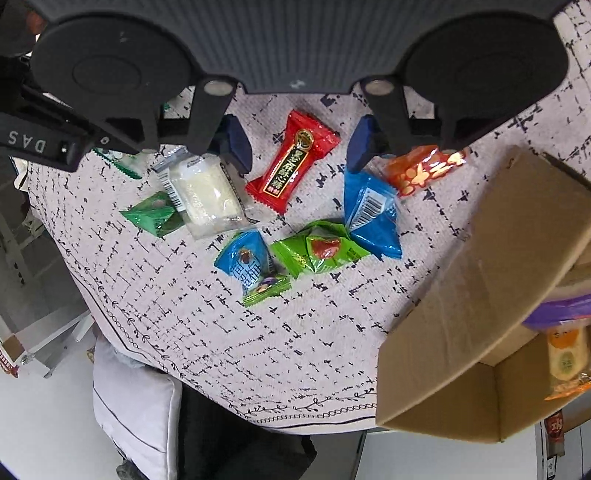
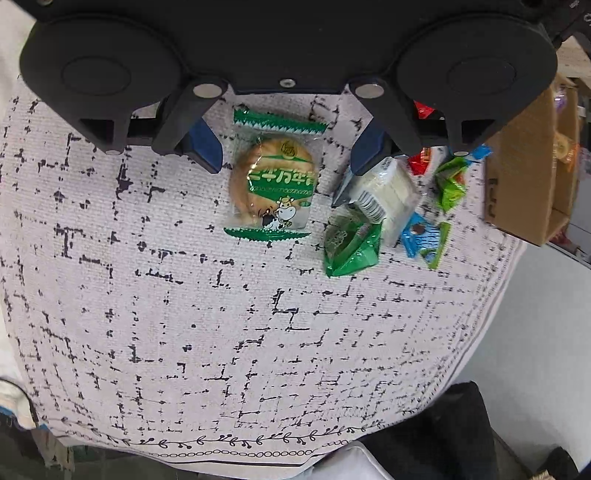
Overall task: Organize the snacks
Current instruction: 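Grasp the red candy bar with the left gripper while the right grasps the green biscuit, then lift and carry the red candy bar and green biscuit over the box with both grippers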
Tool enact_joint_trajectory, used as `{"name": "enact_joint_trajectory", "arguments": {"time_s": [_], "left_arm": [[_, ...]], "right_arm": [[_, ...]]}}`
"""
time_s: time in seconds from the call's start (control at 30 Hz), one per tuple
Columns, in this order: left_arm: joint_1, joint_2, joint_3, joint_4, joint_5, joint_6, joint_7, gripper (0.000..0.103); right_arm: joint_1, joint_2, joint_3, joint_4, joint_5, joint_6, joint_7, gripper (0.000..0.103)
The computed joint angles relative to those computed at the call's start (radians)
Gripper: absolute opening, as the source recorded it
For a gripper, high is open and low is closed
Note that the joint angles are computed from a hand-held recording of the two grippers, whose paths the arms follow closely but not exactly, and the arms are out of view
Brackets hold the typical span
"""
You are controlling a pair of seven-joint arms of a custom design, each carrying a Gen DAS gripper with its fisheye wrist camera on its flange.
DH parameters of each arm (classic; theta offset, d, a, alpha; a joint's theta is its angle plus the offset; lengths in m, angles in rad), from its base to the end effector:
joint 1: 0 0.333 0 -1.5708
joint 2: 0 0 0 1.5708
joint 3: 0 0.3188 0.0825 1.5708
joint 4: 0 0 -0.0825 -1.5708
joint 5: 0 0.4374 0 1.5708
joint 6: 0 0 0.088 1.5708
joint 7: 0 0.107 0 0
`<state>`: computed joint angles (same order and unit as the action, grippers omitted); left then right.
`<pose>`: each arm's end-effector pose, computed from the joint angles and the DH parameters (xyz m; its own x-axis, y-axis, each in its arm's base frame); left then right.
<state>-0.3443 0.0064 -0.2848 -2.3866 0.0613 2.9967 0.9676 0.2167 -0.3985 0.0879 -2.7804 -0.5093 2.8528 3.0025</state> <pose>0.4630 -0.3423 0.3489 -0.1566 -0.9446 0.2886 -0.8721 -0.0050 -0.4894 0.4085 0.1530 0.3369 -0.5394 -0.7873 -0.2987 -0.6723 0.6162 -0.4102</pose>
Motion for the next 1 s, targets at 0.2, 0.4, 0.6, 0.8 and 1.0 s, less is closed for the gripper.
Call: {"name": "enact_joint_trajectory", "arguments": {"time_s": [0.2,0.4,0.6,0.8,1.0], "left_arm": [[0.012,0.024,-0.008,0.011,0.029,0.001,-0.044,0.028],[0.008,-0.010,-0.011,-0.011,-0.023,-0.004,0.001,0.018],[-0.031,-0.083,0.025,-0.057,-0.059,0.007,0.031,0.018],[-0.073,-0.168,0.072,-0.099,-0.035,0.010,0.003,0.018],[-0.084,-0.247,0.103,-0.129,0.041,0.004,-0.060,0.018]], "right_arm": [[-0.016,0.053,0.042,0.058,-0.077,-0.078,0.028,0.073],[-0.008,0.060,0.046,0.074,-0.157,-0.095,0.063,0.049],[-0.015,0.005,0.063,0.059,-0.207,-0.091,0.120,0.049],[-0.033,-0.044,0.095,0.047,-0.291,-0.045,0.186,0.049],[-0.052,-0.058,0.133,0.060,-0.371,-0.007,0.239,0.049]]}}
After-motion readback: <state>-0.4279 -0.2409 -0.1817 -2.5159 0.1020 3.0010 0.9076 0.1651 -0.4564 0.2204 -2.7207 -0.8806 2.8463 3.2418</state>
